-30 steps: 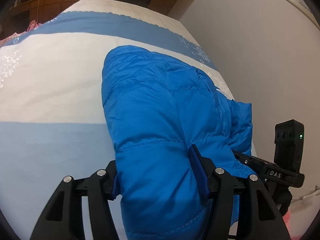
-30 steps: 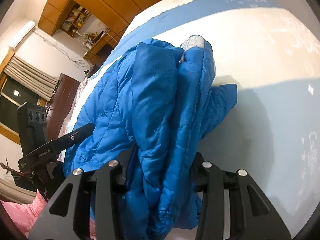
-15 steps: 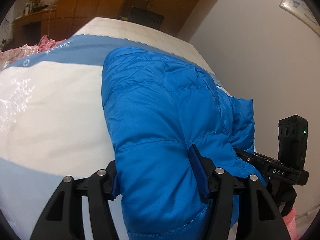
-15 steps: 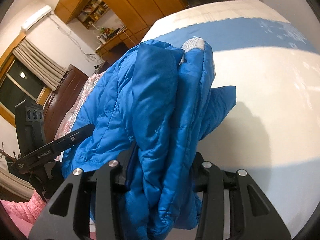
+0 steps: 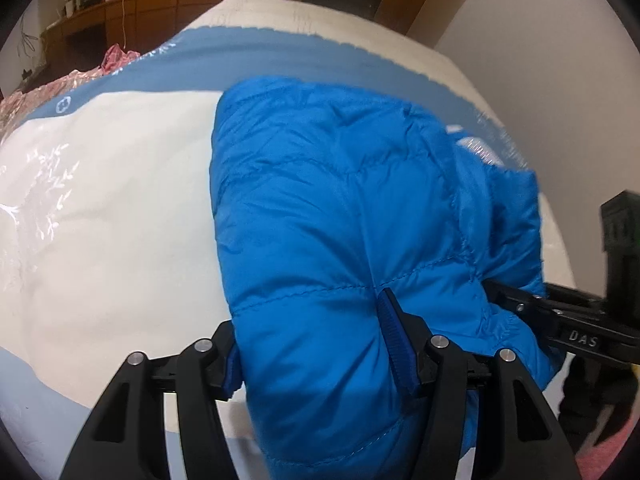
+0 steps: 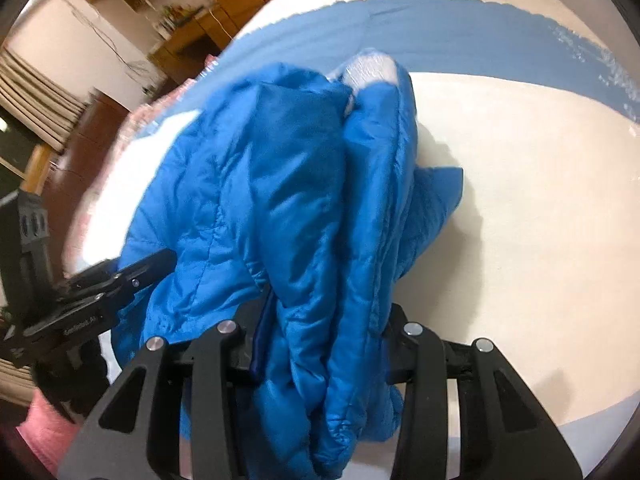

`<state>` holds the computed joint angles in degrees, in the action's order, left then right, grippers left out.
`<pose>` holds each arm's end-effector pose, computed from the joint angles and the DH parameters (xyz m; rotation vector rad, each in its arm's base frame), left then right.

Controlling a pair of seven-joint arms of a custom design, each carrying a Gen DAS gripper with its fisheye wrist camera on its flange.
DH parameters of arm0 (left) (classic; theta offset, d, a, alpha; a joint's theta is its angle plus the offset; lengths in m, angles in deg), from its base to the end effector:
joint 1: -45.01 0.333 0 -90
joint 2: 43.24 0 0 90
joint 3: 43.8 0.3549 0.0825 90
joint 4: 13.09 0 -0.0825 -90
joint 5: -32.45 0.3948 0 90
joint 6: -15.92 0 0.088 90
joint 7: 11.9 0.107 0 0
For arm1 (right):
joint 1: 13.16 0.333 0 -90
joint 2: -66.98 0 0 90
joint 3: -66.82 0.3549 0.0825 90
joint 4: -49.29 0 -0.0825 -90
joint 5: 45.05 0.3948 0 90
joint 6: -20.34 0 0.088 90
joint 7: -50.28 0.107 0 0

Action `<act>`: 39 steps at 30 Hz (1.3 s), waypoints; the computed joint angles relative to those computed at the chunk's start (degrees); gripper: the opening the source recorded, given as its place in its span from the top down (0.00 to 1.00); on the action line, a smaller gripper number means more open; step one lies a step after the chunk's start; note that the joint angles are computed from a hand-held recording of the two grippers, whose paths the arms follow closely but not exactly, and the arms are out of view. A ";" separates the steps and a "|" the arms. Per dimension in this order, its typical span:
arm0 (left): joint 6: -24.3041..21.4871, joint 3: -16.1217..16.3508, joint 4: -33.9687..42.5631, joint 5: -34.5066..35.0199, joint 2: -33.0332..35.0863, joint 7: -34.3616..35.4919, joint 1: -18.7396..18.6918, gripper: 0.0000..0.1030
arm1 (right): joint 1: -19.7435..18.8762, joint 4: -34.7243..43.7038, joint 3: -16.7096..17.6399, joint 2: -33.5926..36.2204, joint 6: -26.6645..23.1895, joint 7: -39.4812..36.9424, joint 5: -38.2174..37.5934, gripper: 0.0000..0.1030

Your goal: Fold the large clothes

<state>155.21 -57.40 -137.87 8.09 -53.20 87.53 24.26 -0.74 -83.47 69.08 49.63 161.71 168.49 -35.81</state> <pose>0.4400 -0.3104 0.5425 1.5305 -2.5944 0.7938 0.4746 0.1257 0.5436 -1.5486 2.1860 -0.1022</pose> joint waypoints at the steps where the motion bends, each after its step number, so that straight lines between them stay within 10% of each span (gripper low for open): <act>1: 0.27 -0.14 -0.74 0.33 -0.42 -0.08 -0.03 0.42 | -0.22 0.27 0.21 0.24 -0.54 0.54 -0.57 0.62; 16: 1.62 0.18 -1.73 2.52 -0.15 -2.24 -0.86 0.39 | -0.27 0.06 -1.60 -0.56 -2.95 2.97 2.27 0.49; 29: 0.43 -1.40 -9.03 11.11 -10.83 -7.93 0.16 0.37 | -1.78 -2.51 3.41 -10.01 -13.57 9.13 -8.56 0.47; 39: -0.10 -2.39 -9.00 18.45 -11.54 -15.18 -0.62 0.40 | -0.49 -7.26 1.75 -12.35 -8.93 11.11 -7.46 0.46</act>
<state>155.11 -59.79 -146.87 26.54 -64.74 72.35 23.64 -1.23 -90.73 70.83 37.28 152.78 179.60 -43.27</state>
